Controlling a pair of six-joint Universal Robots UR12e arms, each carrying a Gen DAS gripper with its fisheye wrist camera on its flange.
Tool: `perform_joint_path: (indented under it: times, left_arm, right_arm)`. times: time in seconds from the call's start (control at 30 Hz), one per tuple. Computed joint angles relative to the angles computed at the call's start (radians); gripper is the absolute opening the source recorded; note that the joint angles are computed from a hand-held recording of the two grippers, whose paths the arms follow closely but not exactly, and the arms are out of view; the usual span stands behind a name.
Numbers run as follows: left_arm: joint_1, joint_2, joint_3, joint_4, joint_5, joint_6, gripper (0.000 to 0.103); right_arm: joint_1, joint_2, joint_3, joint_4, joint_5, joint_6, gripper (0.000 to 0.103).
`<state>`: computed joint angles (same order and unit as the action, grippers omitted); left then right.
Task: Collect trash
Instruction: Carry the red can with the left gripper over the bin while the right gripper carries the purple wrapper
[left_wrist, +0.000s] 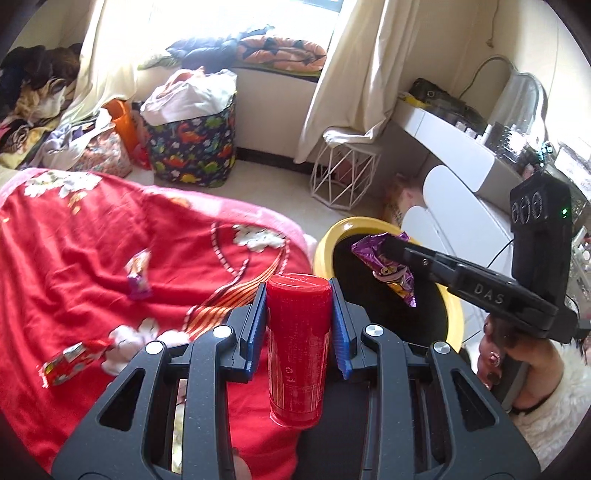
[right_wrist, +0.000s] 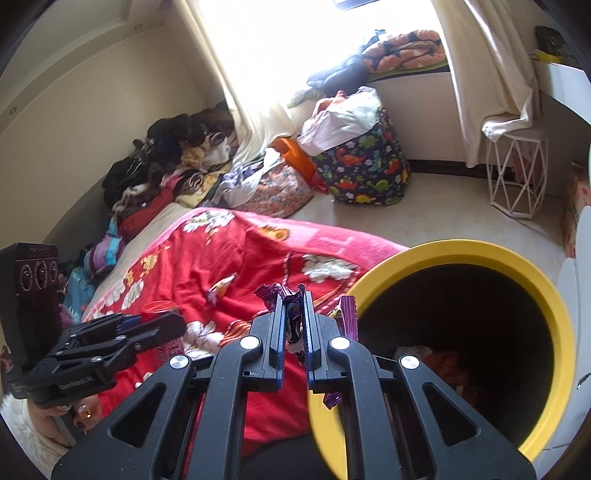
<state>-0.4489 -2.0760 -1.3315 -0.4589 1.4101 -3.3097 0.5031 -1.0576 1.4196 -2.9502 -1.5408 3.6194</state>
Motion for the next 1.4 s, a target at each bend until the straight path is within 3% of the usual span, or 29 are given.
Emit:
perform_joint_path:
  times: [0.73, 1.4]
  left_arm:
    - [-0.044, -0.063, 0.108, -0.022, -0.069, 0.043, 0.025]
    - [-0.073, -0.123, 0.193, -0.086, -0.114, 0.098, 0.025]
  right_arm:
    - [-0.049, -0.079, 0.135, -0.078, -0.065, 0.133, 0.008]
    - [-0.077, -0.103, 0.185, -0.095, -0.084, 0.209, 0.01]
